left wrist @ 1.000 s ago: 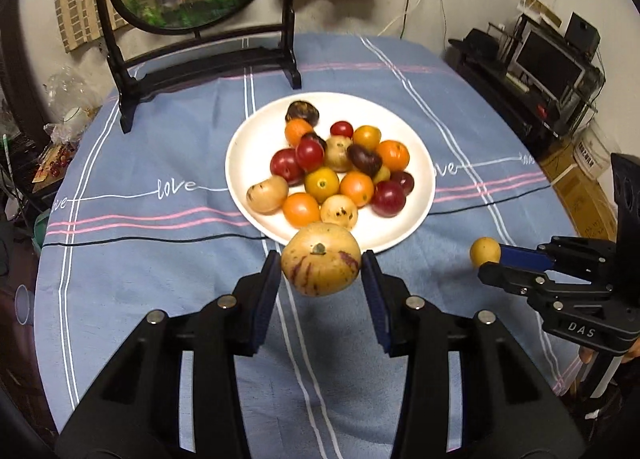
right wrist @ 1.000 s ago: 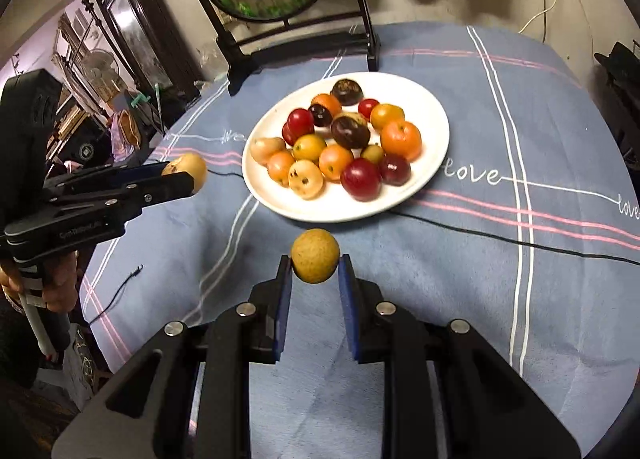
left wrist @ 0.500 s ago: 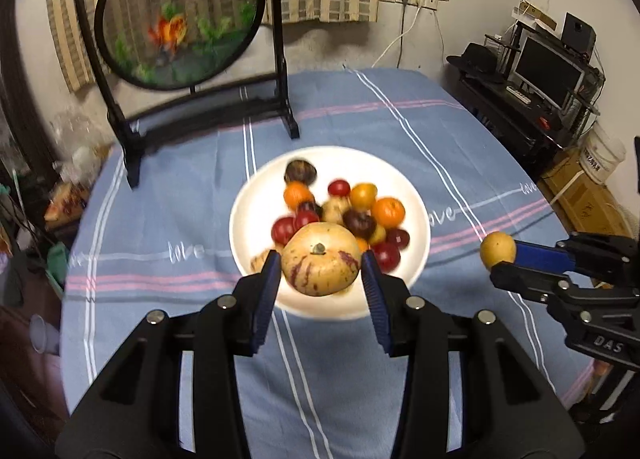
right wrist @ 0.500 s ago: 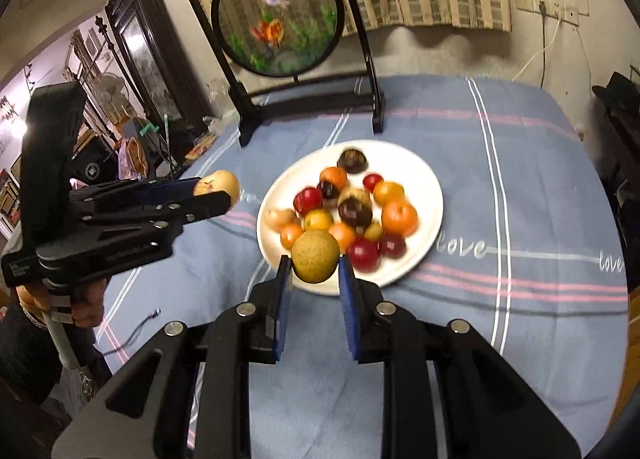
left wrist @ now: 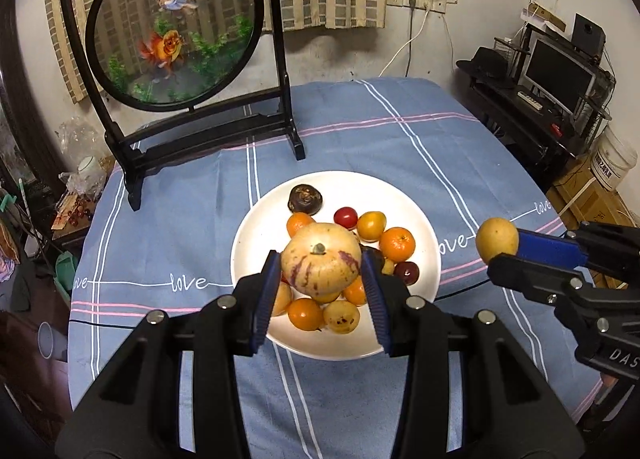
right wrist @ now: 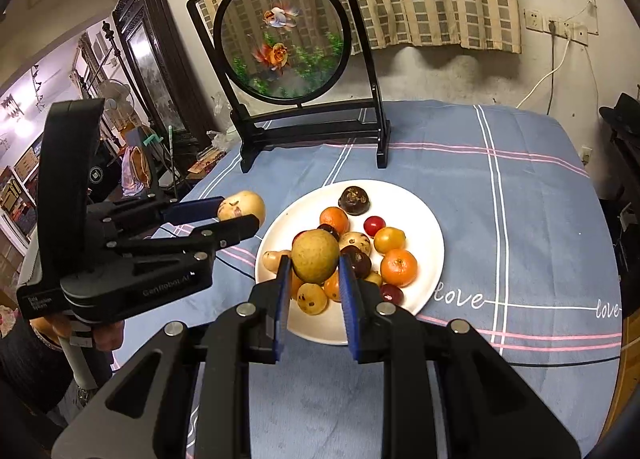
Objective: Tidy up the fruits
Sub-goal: 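Carry both fruits over the white plate and lower them among the fruits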
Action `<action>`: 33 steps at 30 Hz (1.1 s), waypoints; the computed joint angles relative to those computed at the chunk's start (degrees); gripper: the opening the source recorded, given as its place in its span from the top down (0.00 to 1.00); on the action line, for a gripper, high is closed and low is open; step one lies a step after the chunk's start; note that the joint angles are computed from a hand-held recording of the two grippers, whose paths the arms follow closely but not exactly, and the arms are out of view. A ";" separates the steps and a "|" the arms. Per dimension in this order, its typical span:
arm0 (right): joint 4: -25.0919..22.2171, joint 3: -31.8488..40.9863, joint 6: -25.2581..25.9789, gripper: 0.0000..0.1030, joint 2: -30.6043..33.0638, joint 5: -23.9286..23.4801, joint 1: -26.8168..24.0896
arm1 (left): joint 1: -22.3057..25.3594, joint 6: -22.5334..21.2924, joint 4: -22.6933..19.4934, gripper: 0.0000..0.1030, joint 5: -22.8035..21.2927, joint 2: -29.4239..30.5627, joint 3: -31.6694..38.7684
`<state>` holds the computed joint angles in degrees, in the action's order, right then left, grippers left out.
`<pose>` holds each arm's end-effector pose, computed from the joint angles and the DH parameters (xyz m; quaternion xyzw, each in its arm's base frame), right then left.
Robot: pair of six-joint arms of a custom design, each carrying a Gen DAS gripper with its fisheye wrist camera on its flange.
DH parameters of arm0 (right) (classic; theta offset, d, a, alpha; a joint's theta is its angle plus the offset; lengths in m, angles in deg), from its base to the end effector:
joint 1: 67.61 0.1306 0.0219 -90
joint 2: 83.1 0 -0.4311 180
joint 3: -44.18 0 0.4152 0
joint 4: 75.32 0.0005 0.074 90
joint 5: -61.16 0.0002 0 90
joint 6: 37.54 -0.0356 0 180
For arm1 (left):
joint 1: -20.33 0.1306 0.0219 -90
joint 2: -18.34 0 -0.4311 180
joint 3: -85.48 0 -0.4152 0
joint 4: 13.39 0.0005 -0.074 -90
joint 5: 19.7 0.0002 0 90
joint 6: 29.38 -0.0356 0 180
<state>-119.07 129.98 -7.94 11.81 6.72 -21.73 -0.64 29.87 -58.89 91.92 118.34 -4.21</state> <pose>0.3847 0.3663 0.4122 0.2105 0.8831 0.0690 0.4135 0.5246 -0.2156 0.3972 0.4593 0.8190 -0.1533 0.3080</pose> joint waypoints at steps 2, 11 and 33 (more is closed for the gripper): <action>0.10 0.01 -0.01 0.77 0.23 -0.55 -0.38 | -0.07 0.20 -0.22 0.59 -0.33 0.60 0.40; 0.74 -0.25 0.18 0.77 0.86 -2.80 -1.30 | -0.36 0.31 -0.87 0.59 -1.55 1.85 0.87; 0.59 -0.19 -0.91 0.77 1.26 -2.99 -0.05 | 0.58 0.68 -0.49 0.59 -1.72 0.73 -0.29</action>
